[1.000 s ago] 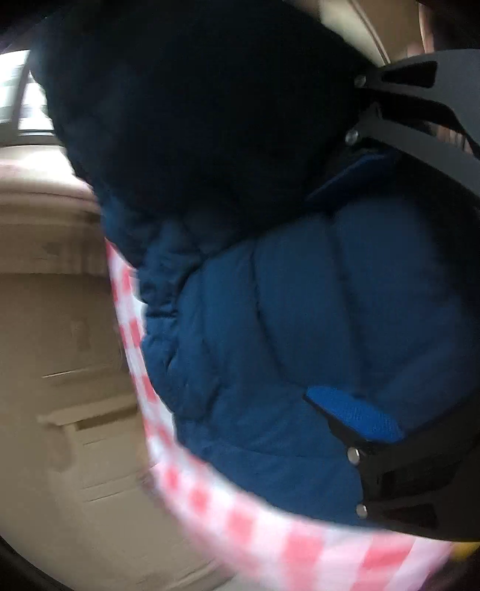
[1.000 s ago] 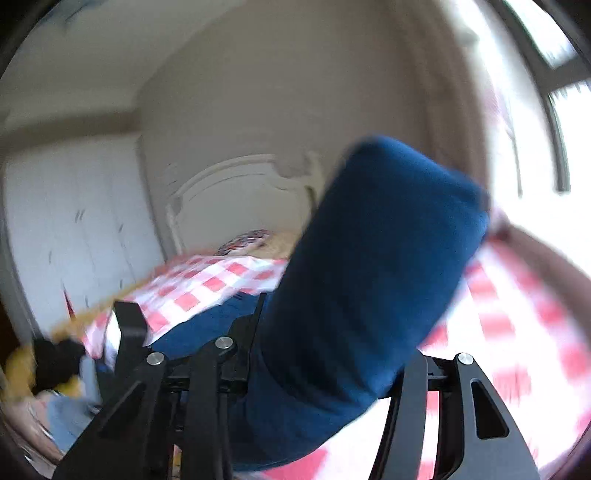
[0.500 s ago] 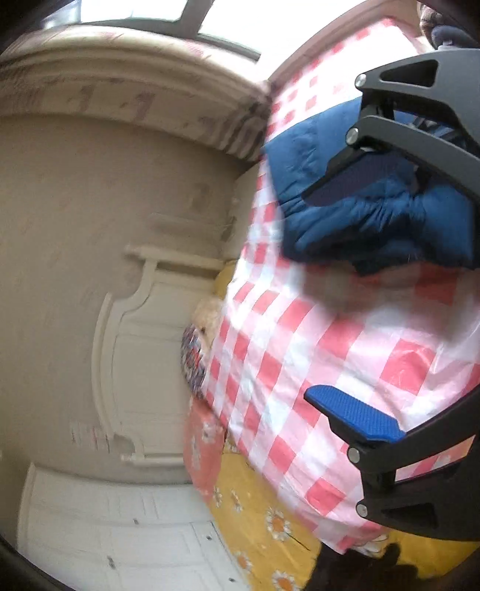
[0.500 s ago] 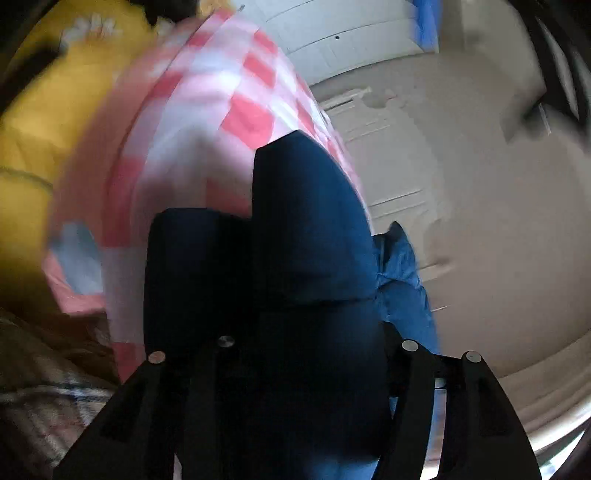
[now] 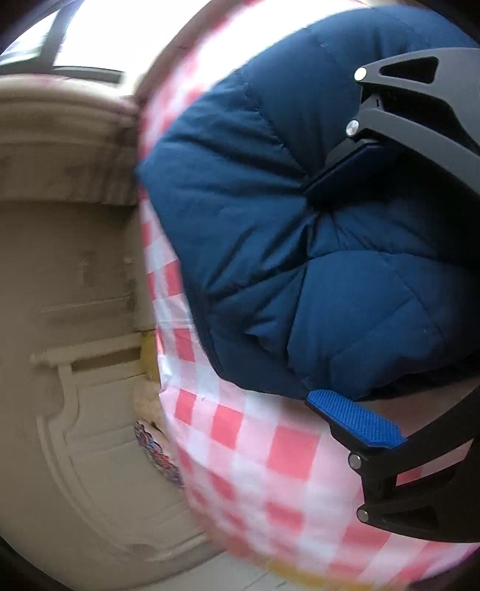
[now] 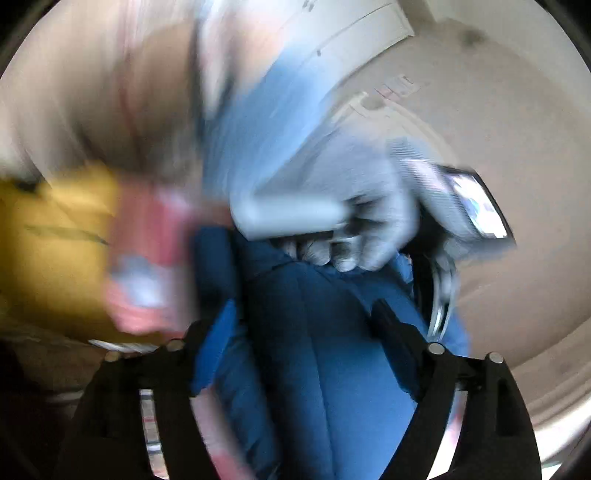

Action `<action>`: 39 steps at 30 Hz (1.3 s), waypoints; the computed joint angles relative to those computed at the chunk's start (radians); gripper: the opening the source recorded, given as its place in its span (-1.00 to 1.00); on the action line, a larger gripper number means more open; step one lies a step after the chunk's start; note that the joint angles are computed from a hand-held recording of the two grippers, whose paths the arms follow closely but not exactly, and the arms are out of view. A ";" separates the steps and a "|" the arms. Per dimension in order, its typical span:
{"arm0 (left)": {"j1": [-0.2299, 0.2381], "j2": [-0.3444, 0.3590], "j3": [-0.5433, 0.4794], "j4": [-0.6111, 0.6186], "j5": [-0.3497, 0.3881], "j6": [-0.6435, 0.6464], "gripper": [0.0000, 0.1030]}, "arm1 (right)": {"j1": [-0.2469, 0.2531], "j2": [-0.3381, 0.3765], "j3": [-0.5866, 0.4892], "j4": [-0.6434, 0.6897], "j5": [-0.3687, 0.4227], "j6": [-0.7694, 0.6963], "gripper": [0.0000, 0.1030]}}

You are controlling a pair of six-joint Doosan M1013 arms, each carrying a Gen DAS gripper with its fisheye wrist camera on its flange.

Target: Fold large clothes

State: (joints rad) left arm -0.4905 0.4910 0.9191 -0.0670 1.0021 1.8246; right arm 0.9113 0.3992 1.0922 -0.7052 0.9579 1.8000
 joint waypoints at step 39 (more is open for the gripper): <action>0.175 -0.085 0.132 -0.437 0.251 -0.088 0.96 | -0.414 -0.186 0.256 1.027 -0.185 0.273 0.85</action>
State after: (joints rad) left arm -0.3154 0.4065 1.0511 -0.5038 1.2526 1.7362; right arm 0.4974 0.2134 1.3485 0.3214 0.7732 2.0727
